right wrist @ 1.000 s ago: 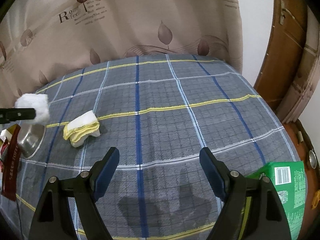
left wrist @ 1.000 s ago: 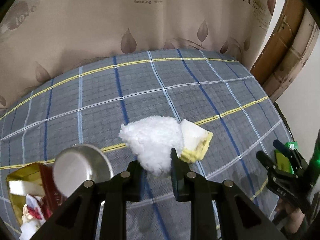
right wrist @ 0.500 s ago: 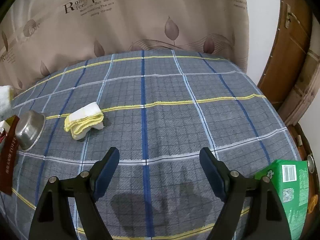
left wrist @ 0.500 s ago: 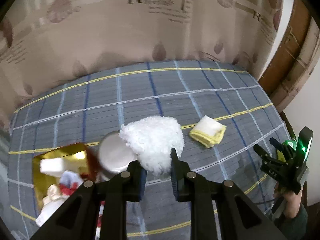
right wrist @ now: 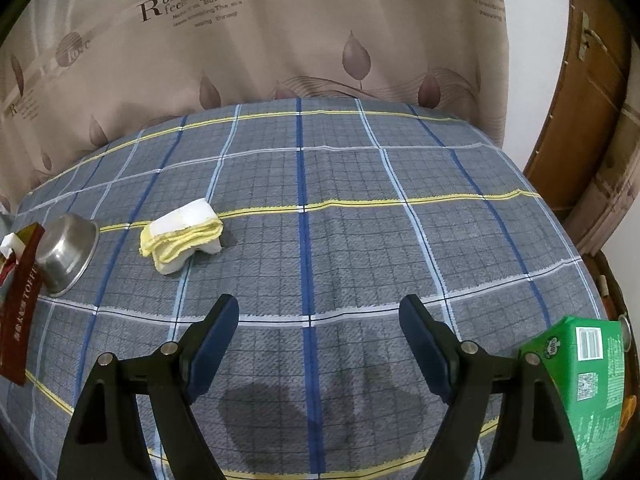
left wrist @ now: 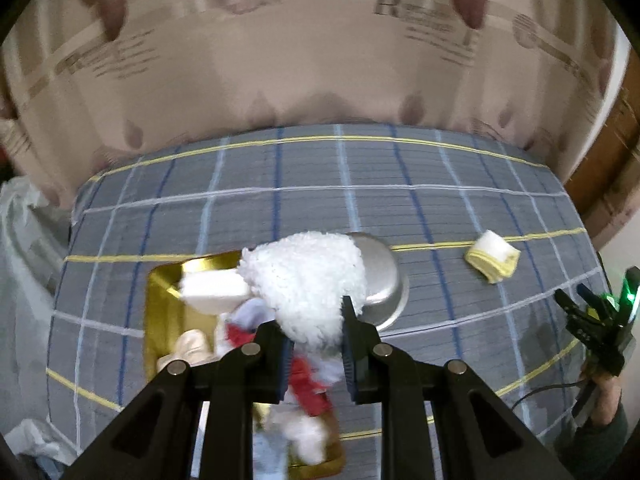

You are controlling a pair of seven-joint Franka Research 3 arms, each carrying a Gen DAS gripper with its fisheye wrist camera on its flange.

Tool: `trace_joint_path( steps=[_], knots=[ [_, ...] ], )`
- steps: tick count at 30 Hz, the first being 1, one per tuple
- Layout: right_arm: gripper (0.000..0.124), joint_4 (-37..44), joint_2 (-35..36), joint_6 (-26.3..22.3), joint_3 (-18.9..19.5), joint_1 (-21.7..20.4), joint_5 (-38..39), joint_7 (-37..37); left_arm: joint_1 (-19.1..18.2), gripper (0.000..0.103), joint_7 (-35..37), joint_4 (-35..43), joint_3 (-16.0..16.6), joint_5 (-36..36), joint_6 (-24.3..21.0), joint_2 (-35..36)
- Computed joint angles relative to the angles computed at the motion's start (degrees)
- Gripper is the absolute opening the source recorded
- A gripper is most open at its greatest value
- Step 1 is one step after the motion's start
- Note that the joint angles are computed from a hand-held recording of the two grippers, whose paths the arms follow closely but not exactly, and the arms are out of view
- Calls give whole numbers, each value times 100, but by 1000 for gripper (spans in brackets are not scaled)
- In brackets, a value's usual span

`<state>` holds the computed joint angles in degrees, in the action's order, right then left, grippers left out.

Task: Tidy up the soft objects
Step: 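Carry the white fuzzy cloth into the gold tray and open the left gripper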

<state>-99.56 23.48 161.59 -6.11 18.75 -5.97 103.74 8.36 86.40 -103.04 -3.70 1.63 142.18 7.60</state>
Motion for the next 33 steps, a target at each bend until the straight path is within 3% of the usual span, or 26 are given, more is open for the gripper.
trace_joint_path(
  steps=[9, 21, 26, 29, 33],
  knots=[
    [84, -26, -13, 64, 5, 21, 12, -24, 287, 21, -414, -142, 223, 143, -40, 42],
    [84, -53, -17, 89, 79, -8, 107, -163, 552, 21, -573, -239, 264, 75, -6, 303],
    [84, -40, 15, 115, 375, -221, 546, -548, 634, 21, -526, -251, 239, -61, 29, 411],
    [91, 4, 62, 133, 623, -385, 988, -893, 695, 23, -495, -198, 220, -209, -56, 510],
    [92, 131, 160, 32, 717, -399, 1336, -1166, 743, 26, -408, -233, 209, -269, 6, 544]
  ],
)
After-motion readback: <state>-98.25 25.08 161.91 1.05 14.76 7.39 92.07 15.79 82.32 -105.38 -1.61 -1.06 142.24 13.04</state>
